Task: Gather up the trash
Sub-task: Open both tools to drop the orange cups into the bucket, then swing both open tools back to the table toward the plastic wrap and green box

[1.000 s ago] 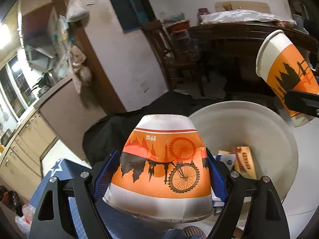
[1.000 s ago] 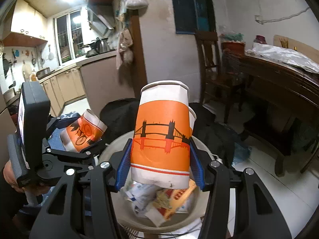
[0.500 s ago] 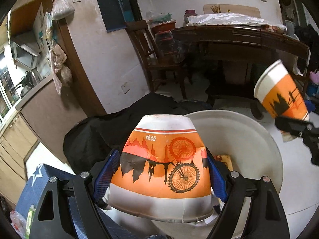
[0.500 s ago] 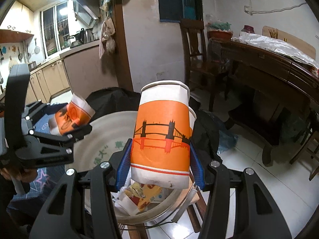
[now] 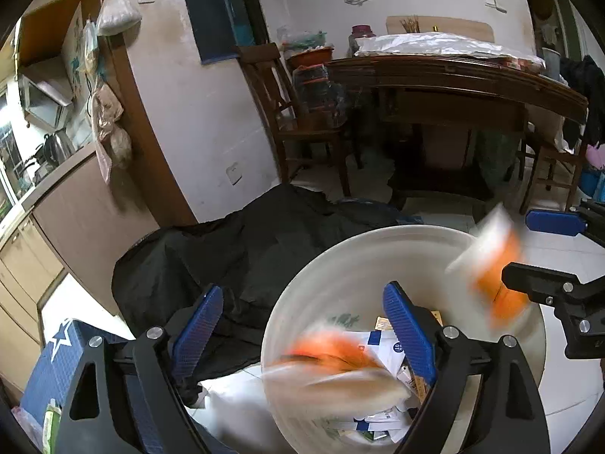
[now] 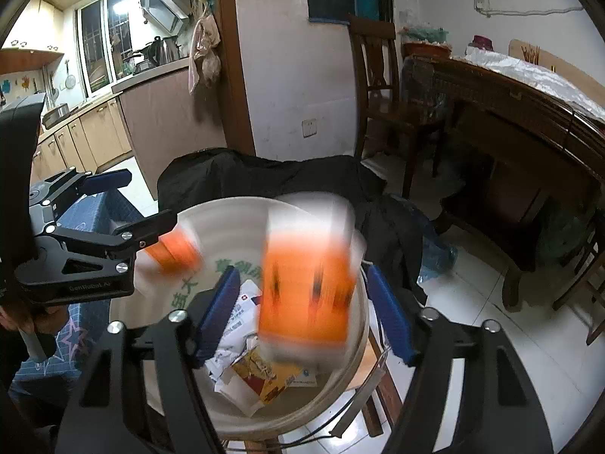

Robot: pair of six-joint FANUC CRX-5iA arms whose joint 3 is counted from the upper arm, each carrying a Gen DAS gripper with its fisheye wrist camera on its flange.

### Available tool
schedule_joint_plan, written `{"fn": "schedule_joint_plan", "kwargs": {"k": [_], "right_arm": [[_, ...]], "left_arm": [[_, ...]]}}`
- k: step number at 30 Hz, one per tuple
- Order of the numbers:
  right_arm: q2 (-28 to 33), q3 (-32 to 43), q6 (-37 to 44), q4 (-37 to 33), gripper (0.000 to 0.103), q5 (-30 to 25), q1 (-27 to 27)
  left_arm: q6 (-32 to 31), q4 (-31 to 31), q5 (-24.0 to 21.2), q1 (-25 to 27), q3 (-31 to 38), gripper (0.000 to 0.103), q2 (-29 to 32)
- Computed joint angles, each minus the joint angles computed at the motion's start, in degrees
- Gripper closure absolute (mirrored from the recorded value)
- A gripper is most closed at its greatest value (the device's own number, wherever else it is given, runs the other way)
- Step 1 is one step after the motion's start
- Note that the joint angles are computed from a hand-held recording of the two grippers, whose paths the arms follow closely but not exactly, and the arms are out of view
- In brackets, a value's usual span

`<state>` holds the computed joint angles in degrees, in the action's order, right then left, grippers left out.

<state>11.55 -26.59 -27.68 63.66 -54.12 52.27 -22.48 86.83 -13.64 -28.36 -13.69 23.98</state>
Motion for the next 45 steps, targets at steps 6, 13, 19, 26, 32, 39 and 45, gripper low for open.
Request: {"fn": "schedule_joint_plan", "kwargs": {"k": [6, 13, 19, 26, 32, 39, 45], "right_arm": [[-0.47, -0.5, -1.35, 0.55, 0.036, -0.07, -0.1], [-0.19, 0.27, -0.75, 0.13, 0.036, -0.53, -0.05], [0.62, 1.58, 0.13, 0.18, 0.036, -1.27, 0.46], [2.17, 3.75, -0.62, 4.43, 0.036, 0.25, 1.13], [6.64, 9.04, -0.37, 11.72, 0.036, 7.72, 0.5], [16.45, 21.6, 7.76, 13.28, 0.036, 21.18, -1.62], [29.83, 43.21, 34.46, -9.0, 0.036, 24.96, -0.25]], "left_arm": [[2.21, -2.62, -0.71, 0.91, 0.51, 0.016, 0.34], [2.89, -2.96, -0.93, 1.49, 0.56, 0.016, 0.31], [-2.5, 3.21, 0.69, 0.93, -1.22, 0.016, -0.79], [-12.84, 16.06, 2.85, 2.18, -5.13, 0.016, -3.52], [-14.34, 19.57, 3.15, 8.94, -8.12, 0.016, -4.72], [-7.5, 15.4, 4.19, 20.8, -8.47, 0.016, -3.92], [5.37, 6.89, 6.5, 32.27, -3.06, 0.016, -0.96]]}}
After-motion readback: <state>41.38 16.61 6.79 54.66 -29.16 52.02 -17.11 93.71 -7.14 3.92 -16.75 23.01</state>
